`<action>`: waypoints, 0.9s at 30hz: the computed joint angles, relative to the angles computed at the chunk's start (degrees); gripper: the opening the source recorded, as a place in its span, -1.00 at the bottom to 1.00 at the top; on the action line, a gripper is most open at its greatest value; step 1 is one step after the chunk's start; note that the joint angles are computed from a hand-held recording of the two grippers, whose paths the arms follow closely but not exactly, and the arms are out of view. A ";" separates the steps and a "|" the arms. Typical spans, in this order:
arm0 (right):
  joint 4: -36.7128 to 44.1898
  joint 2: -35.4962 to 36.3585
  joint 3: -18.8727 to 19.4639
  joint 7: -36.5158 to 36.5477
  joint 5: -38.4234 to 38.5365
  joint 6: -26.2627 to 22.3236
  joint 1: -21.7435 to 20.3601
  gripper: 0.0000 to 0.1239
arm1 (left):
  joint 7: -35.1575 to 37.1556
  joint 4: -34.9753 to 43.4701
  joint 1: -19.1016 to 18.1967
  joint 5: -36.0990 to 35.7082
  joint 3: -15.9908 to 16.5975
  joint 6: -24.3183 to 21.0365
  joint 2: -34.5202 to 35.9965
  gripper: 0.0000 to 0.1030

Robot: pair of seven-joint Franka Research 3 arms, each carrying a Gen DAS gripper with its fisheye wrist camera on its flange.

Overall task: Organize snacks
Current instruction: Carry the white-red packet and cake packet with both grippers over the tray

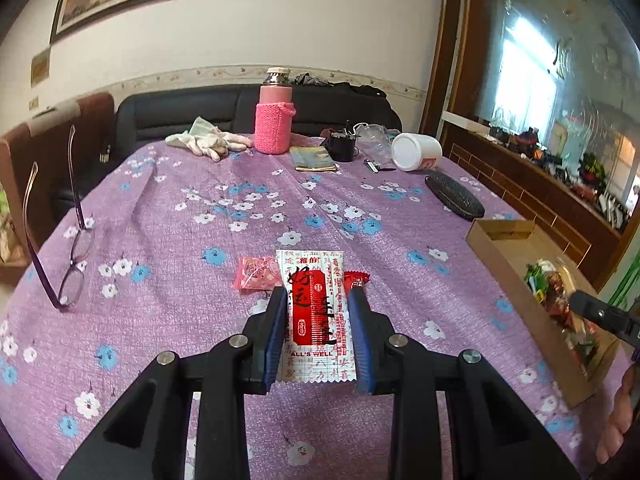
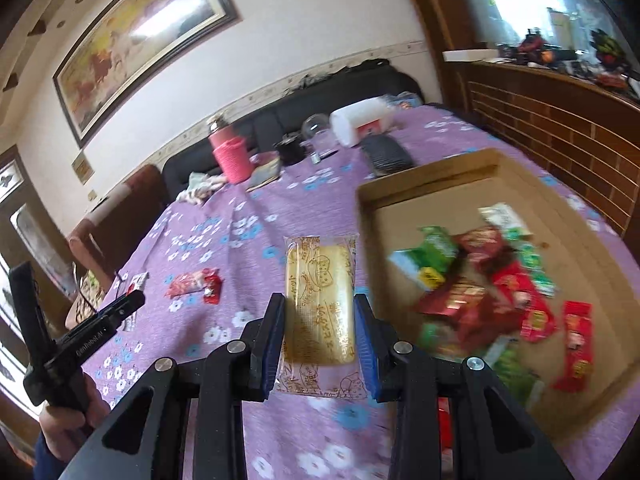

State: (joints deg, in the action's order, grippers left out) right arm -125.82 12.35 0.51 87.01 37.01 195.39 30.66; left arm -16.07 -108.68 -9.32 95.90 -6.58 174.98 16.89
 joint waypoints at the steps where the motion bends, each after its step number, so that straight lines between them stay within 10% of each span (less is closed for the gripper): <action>1: -1.35 -0.82 1.63 1.33 -1.20 0.80 -2.07 -0.42 | -0.25 0.05 0.11 -0.11 -0.03 0.46 0.02 -0.42; 16: -15.04 -7.28 4.84 25.12 -18.10 8.02 -16.59 -0.42 | 15.55 2.78 -5.62 -13.54 -1.88 2.47 1.78 -0.42; 27: -15.58 -5.61 3.82 26.24 -16.84 10.28 -17.20 -0.42 | 52.26 13.94 -5.60 -42.87 -16.58 0.17 15.18 -0.42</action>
